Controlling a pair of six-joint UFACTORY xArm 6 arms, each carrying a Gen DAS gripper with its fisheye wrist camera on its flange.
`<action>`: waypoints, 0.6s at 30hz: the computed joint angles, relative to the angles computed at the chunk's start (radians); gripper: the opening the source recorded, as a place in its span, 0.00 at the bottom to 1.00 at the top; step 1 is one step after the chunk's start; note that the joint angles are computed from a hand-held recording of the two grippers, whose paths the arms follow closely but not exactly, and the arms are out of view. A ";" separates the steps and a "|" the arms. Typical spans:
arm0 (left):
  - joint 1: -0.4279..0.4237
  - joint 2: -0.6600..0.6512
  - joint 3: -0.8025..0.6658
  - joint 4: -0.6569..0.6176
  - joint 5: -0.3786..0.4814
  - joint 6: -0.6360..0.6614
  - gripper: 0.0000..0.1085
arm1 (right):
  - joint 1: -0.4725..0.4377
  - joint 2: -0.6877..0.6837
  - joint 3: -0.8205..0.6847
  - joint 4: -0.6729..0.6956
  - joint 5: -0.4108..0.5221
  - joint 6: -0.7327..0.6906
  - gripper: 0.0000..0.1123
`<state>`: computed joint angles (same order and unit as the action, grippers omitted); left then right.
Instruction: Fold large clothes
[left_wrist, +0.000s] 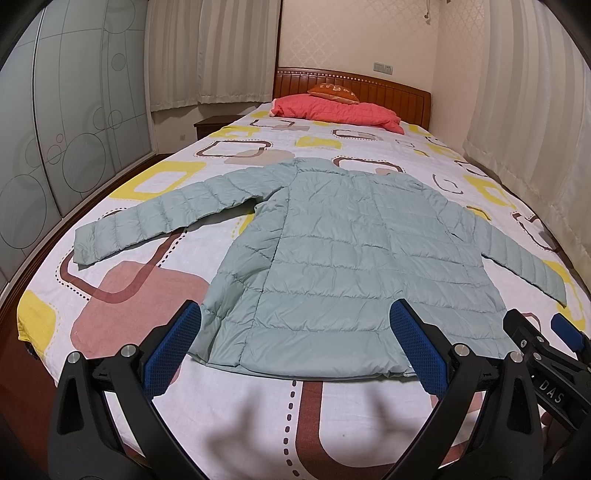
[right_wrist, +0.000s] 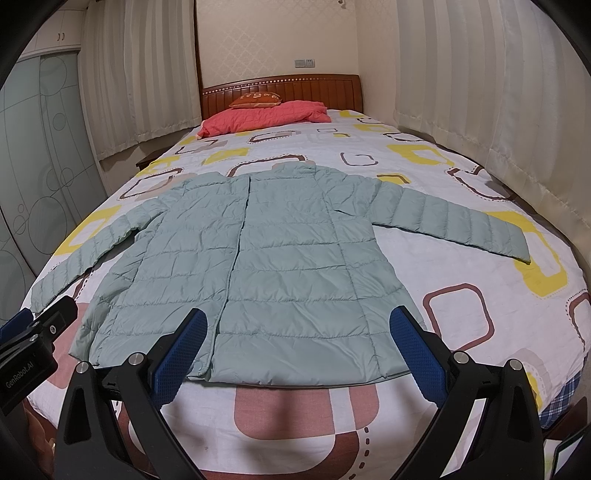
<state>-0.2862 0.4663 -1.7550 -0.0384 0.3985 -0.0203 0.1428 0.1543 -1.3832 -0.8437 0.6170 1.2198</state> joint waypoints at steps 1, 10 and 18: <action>0.000 -0.002 0.006 -0.001 -0.004 0.000 0.93 | 0.004 0.000 -0.008 0.005 0.007 -0.004 0.88; 0.005 0.056 -0.086 -0.076 0.027 0.033 0.93 | -0.017 0.032 -0.036 0.001 -0.027 0.020 0.88; 0.060 0.274 -0.440 -0.056 0.160 -0.096 0.93 | -0.125 0.035 -0.033 0.007 -0.096 0.075 0.88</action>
